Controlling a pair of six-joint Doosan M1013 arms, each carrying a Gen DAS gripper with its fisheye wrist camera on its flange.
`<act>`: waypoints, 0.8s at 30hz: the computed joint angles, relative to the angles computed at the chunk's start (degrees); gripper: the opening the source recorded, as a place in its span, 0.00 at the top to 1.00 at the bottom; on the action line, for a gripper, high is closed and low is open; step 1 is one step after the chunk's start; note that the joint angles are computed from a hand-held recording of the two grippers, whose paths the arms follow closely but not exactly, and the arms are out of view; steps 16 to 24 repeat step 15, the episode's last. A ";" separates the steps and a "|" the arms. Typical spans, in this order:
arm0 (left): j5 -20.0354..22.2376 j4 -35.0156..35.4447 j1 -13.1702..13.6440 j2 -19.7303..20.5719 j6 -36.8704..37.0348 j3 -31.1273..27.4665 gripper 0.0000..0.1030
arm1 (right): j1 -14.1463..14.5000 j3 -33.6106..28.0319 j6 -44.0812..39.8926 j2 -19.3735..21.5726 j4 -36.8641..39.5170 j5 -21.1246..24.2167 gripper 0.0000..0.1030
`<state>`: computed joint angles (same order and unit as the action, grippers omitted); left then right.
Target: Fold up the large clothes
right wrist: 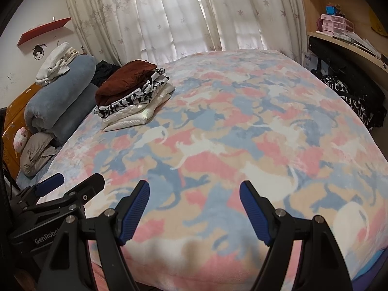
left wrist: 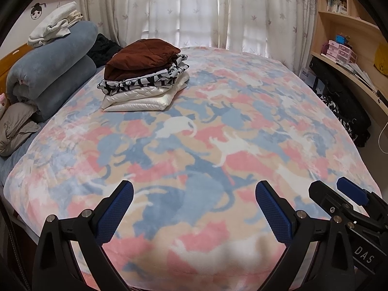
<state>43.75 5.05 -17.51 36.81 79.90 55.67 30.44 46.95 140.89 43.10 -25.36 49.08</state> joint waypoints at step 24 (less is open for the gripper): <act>0.27 -0.98 1.17 0.66 1.47 -0.86 0.04 | 0.32 -0.33 -0.55 0.66 0.05 0.46 0.25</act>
